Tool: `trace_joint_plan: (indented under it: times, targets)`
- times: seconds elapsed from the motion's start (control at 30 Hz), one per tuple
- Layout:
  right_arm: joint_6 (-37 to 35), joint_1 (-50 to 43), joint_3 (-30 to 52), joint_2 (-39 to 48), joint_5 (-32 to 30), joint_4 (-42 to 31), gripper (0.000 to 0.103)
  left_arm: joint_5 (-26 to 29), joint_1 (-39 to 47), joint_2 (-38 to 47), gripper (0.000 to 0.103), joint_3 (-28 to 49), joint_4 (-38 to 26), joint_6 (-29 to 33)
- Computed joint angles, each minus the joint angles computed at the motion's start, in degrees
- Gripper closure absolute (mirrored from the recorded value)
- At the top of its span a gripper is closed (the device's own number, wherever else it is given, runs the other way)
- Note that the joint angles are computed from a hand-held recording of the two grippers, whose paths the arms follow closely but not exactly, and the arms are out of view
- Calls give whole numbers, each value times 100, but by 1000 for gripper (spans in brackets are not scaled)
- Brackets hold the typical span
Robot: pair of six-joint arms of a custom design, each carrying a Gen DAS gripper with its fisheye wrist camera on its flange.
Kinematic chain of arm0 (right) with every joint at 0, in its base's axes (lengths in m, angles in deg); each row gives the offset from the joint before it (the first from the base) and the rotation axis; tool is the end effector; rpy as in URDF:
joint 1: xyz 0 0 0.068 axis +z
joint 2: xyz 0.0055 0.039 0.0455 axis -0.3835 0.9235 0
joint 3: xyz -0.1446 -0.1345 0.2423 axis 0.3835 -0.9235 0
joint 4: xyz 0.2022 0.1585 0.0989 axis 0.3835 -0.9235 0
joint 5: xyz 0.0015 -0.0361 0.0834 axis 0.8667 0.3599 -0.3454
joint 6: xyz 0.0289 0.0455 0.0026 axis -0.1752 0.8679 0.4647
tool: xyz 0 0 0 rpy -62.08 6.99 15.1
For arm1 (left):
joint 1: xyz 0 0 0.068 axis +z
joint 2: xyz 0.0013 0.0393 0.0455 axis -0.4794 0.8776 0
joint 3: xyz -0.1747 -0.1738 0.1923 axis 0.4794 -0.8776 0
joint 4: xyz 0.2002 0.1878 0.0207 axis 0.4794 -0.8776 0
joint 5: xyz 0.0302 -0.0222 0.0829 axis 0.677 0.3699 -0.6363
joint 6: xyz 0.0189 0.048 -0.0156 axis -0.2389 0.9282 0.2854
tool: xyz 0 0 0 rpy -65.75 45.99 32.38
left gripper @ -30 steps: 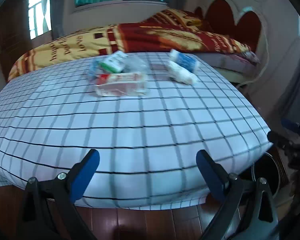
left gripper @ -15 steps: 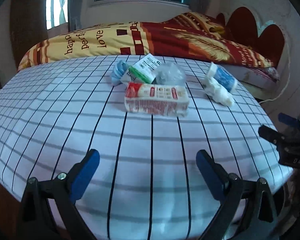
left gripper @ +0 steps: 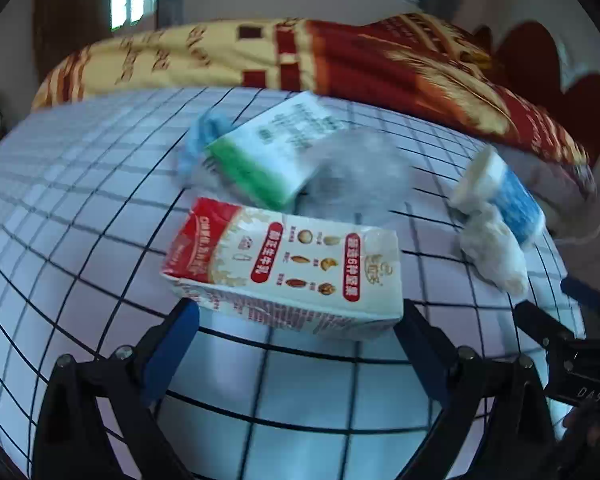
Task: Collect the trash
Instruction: 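Grasp the white milk carton with the left tool while the right tool grasps the white tissue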
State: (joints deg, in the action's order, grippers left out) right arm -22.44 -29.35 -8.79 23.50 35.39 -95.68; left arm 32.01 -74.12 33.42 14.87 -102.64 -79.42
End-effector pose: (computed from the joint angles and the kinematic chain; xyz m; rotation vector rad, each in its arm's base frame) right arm 0.2649 -0.0164 0.2706 -0.8009 2.3318 0.2392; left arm 0.1699 -0.1427 0.2425 -0.6978 2.3342 0.0570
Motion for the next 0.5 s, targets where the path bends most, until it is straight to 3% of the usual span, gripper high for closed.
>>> trace_joint_plan:
  times: [0.1,0.27,0.33,0.4,0.5]
  targets:
    - [14,118,40,86,13,-3,0,-328,-28,-388,5,-170,-742,-433]
    - [124,352,-40,93,-16,67,0,-323,36,-1674,6,-821,-1668,-1492]
    - [206,492,-97,76,14,85,0,-448,-289,-1561,6,-702,-1918,-1793]
    - [259,609,-116,57,45,96,0,-495,-368,-1474,6,-621,-1689,-1648]
    - [268,679,-103,56,32,83,0,-371,202,-1002,6,-405,-1243,-829]
